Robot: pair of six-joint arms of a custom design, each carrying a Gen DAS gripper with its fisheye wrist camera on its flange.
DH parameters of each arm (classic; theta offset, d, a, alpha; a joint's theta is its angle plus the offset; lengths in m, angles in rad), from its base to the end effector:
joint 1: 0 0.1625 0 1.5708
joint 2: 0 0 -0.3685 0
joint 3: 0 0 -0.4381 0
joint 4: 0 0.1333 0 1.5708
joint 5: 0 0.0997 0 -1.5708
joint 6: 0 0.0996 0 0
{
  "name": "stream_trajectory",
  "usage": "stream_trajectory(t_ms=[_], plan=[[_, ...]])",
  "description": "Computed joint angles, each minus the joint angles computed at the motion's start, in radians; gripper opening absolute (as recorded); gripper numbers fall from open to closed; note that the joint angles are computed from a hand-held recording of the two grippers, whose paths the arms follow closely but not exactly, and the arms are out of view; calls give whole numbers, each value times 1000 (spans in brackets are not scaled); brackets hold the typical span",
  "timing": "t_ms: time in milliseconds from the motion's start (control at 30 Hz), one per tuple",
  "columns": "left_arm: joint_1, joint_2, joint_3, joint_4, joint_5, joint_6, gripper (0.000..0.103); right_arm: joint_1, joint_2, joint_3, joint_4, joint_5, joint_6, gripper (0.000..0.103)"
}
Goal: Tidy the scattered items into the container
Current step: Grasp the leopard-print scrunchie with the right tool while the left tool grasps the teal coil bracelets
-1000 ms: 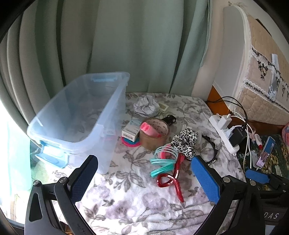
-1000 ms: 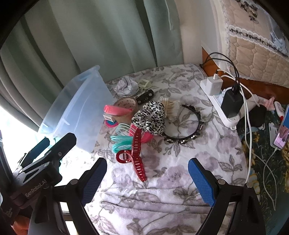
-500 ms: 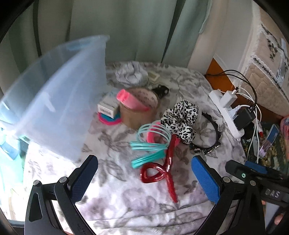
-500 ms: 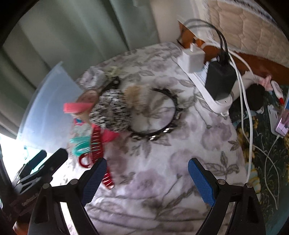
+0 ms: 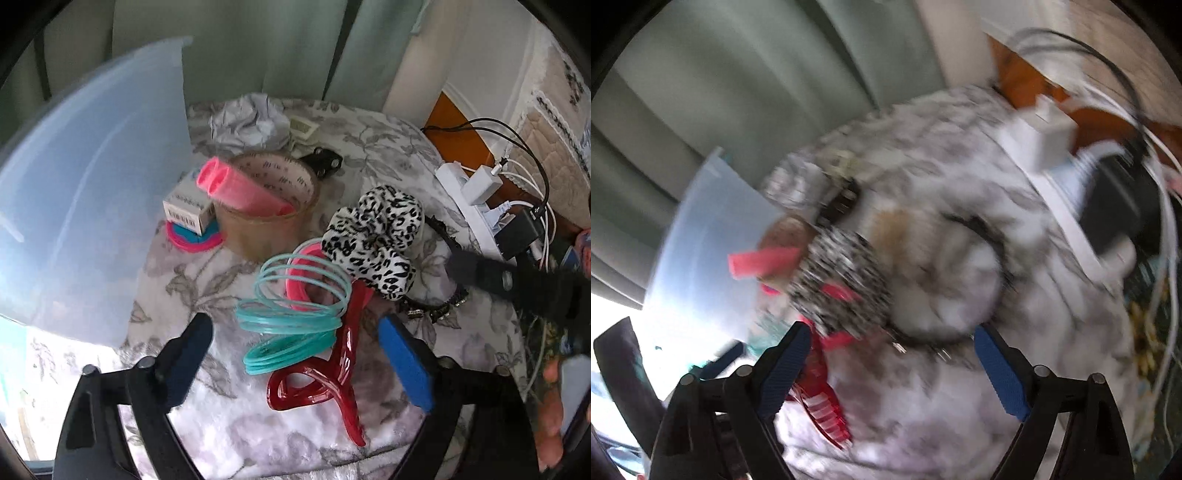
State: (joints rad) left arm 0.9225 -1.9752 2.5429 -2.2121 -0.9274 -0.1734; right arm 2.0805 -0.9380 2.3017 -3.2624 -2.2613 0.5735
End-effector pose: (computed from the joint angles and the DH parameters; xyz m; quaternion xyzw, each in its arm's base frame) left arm -0.0452 -0.3794 0.1936 0.2117 0.9242 -0.1582 0.2757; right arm 0.2694 -0.3388 -0.0097 -0.0848 -0.9261 0.3037 0.2069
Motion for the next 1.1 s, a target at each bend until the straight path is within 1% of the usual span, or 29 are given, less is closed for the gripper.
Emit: stream_trajectory(t_ms=[67, 167, 200, 267, 367, 433, 500, 567, 600, 633, 667, 767, 800, 867, 967, 1100], plan=[[13, -16, -1, 6, -9, 5, 91, -11, 21, -30, -23, 20, -53, 86], [22, -34, 0, 7, -12, 4, 91, -49, 49, -61, -37, 66, -103, 79], [24, -36, 0, 5, -9, 3, 91, -60, 60, -70, -41, 78, -113, 79], [30, -35, -1, 3, 1, 6, 91, -79, 78, -87, -48, 98, -129, 74], [56, -16, -10, -12, -1, -1, 90, -104, 101, -112, -48, 116, -142, 73], [75, -2, -19, -37, -22, 6, 83, -117, 119, -128, -48, 124, -146, 71], [80, 13, -23, -64, -29, 24, 81, -123, 127, -132, -50, 125, -146, 68], [91, 40, -34, -82, -46, 37, 74, -129, 131, -136, -51, 124, -147, 65], [100, 58, -42, -89, -61, 39, 69, -131, 133, -140, -49, 124, -146, 64], [109, 78, -52, -94, -76, 39, 60, -131, 137, -145, -47, 122, -147, 59], [116, 94, -58, -99, -85, 40, 57, -131, 141, -149, -45, 121, -147, 54], [124, 111, -60, -116, -90, 50, 56, -129, 148, -153, -38, 113, -142, 43], [124, 108, -58, -120, -93, 50, 56, -130, 146, -148, -44, 115, -138, 41], [126, 106, -58, -126, -96, 49, 56, -132, 141, -136, -57, 118, -128, 30], [121, 96, -54, -132, -98, 52, 55, -133, 132, -117, -90, 121, -112, 22], [107, 70, -46, -130, -105, 58, 55, -117, 113, -96, -115, 110, -96, 17]])
